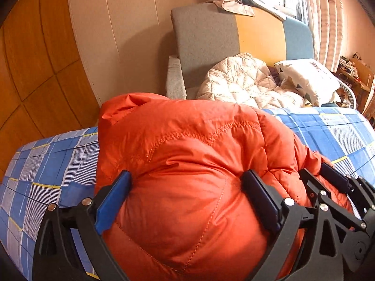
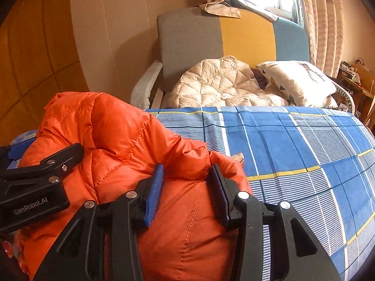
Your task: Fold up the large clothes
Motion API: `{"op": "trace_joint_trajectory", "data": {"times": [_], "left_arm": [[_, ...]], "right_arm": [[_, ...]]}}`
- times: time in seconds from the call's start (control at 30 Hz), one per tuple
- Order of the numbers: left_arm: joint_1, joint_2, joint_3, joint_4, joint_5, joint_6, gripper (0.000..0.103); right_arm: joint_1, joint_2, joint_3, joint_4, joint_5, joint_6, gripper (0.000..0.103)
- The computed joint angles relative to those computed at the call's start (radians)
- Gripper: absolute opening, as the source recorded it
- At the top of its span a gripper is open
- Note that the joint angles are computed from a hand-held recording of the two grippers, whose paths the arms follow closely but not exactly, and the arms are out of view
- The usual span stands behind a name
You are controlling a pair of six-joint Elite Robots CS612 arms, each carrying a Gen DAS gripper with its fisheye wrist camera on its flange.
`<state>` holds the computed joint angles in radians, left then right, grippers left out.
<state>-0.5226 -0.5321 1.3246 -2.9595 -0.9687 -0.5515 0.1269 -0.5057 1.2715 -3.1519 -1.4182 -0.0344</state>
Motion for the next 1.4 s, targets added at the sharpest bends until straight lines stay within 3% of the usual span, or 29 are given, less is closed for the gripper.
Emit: {"op": "trace_joint_trajectory", "data": {"times": [0.17, 0.23, 0.3, 0.43, 0.47, 0.5, 0.63, 0.7, 0.8, 1.0, 1.4], "left_arm": [[-0.005, -0.010, 0.022, -0.012, 0.024, -0.007, 0.101], [-0.009, -0.025, 0.050, -0.028, 0.028, -0.027, 0.101], [-0.017, -0.047, 0.088, -0.046, 0.036, -0.060, 0.101], [-0.034, -0.089, 0.160, -0.052, 0.055, -0.145, 0.101], [-0.038, -0.098, 0.176, -0.051, 0.064, -0.160, 0.101], [-0.048, -0.112, 0.198, -0.039, 0.084, -0.185, 0.101], [-0.079, -0.151, 0.258, 0.036, 0.159, -0.265, 0.101], [-0.092, -0.170, 0.289, 0.055, 0.184, -0.296, 0.101], [-0.115, -0.198, 0.339, 0.077, 0.215, -0.350, 0.101], [-0.155, -0.247, 0.440, 0.022, 0.224, -0.437, 0.101], [-0.216, -0.290, 0.552, -0.052, 0.228, -0.474, 0.101]], "right_arm": [[0.009, -0.019, 0.010, 0.036, -0.021, -0.066, 0.044], [0.005, -0.034, 0.022, 0.041, -0.004, -0.081, 0.050], [-0.001, -0.055, 0.053, 0.014, 0.021, -0.073, 0.062], [-0.005, -0.099, 0.128, -0.046, 0.022, -0.055, 0.066], [-0.007, -0.112, 0.151, -0.062, 0.030, -0.050, 0.072], [-0.009, -0.122, 0.168, -0.069, 0.039, -0.045, 0.079], [-0.016, -0.164, 0.251, -0.125, 0.064, -0.045, 0.082], [-0.017, -0.183, 0.290, -0.154, 0.056, -0.047, 0.092], [-0.022, -0.208, 0.345, -0.194, 0.045, -0.036, 0.093], [-0.037, -0.242, 0.422, -0.224, 0.062, -0.003, 0.100], [-0.042, -0.287, 0.539, -0.326, 0.024, -0.042, 0.100]]}}
